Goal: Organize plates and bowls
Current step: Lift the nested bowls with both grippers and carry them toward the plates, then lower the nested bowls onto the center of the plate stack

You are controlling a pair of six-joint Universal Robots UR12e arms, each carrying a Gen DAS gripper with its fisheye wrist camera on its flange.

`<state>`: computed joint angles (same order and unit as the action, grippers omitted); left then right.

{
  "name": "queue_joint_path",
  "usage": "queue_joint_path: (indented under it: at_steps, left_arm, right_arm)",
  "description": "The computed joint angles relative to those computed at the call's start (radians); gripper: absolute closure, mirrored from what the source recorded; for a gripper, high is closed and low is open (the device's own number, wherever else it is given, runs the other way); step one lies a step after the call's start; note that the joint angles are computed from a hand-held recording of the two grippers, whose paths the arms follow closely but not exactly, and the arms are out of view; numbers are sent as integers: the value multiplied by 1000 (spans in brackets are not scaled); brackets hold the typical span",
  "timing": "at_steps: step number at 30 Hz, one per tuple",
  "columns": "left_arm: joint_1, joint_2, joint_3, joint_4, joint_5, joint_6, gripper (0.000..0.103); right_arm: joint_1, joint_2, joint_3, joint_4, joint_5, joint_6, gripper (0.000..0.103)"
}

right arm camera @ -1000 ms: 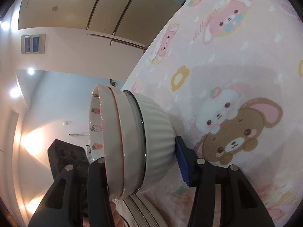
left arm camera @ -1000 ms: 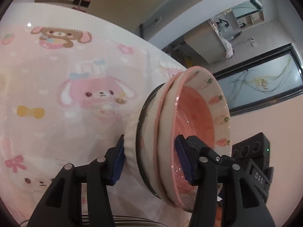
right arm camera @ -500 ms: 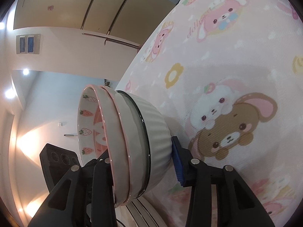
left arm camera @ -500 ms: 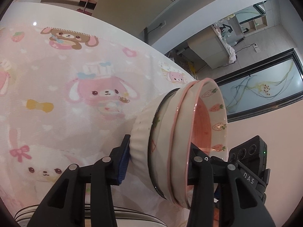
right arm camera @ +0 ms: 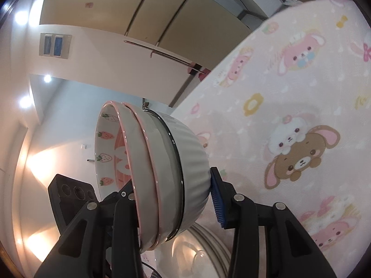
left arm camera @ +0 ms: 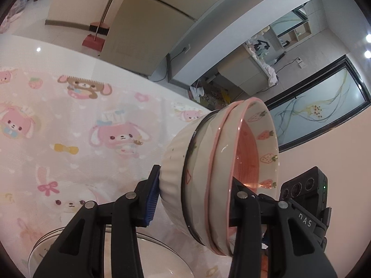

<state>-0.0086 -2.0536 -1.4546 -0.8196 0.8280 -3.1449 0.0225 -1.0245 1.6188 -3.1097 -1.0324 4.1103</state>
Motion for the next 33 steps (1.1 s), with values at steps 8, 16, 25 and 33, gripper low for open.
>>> queue_joint_path:
  at_steps: [8,16,25,33]
  left_arm:
    - [31,68,-44,18,-3,9,62]
    - [77,157,-128,65,-12,3,62]
    - [119,219,-205,105,-41,-2,62]
    - [144,264,-263,78,-60,36,62]
  right_arm:
    - [27,-47,6,-3,21,-9,61]
    - [69,-100,27,10,31,-34,61]
    - [107,-146,51,31,13,-59,61]
    - [124,-174,96,35,12,-64,61]
